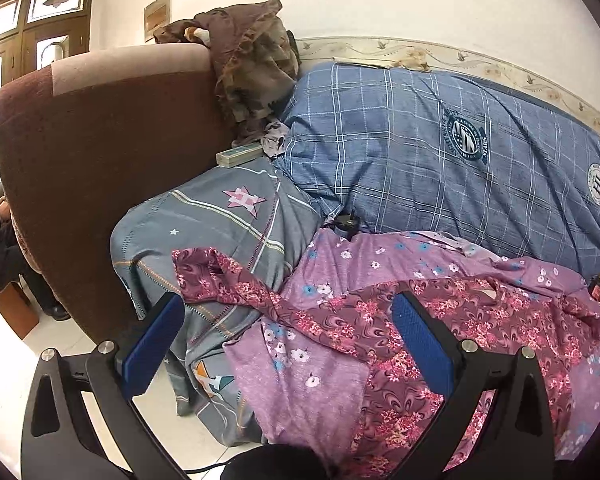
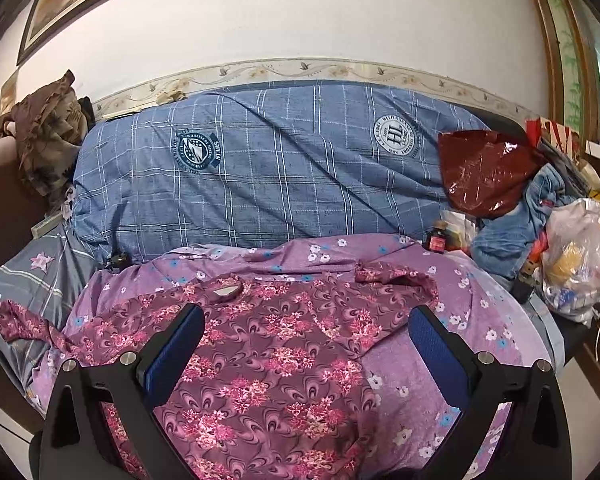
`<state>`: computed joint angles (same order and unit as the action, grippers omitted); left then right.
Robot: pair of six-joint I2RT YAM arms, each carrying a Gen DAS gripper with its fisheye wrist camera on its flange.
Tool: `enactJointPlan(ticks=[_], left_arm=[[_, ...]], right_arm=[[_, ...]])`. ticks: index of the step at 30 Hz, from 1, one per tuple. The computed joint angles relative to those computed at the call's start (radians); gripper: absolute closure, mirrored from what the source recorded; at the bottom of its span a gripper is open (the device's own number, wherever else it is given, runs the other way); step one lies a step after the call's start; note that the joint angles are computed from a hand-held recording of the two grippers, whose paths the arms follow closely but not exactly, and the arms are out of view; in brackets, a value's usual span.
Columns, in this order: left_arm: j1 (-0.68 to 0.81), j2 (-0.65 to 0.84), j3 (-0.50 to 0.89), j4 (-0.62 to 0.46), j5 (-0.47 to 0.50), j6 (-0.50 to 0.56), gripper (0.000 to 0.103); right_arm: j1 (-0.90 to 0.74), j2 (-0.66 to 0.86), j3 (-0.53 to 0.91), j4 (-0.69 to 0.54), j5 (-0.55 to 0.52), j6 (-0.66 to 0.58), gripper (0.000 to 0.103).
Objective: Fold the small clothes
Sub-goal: 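Position both grippers open above the spread pink floral garment, then grasp the dark floral sleeve end with the right gripper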
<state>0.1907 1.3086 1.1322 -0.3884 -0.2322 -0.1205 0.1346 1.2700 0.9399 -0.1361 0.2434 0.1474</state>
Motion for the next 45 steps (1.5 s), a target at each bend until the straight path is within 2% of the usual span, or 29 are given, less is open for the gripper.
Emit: enactJointPlan(ticks=[10, 20, 32, 38, 42, 45], left_arm=[[-0.029, 0.008, -0.009, 0.002, -0.026, 0.006, 0.000], [-0.020, 0.026, -0.002, 0.005, -0.025, 0.007, 0.000], [0.075, 0.079, 0.007, 0.026, 0.063, 0.016, 0.000], [0.202, 0.138, 0.015, 0.049, 0.148, 0.038, 0.000], [0.340, 0.198, 0.023, 0.070, 0.188, 0.048, 0.000], [0.456, 0.258, 0.033, 0.087, 0.196, 0.048, 0.000]], right_arm=[[-0.017, 0.012, -0.004, 0.004, -0.022, 0.010, 0.001], [0.008, 0.037, 0.010, 0.002, -0.001, 0.005, 0.001], [0.132, 0.132, 0.100, -0.025, 0.094, -0.019, 0.001], [0.254, 0.279, 0.243, -0.051, 0.114, -0.064, 0.001], [0.335, 0.470, 0.462, -0.128, 0.007, -0.105, 0.002], [0.406, 0.661, 0.701, -0.216, -0.093, -0.145, 0.002]])
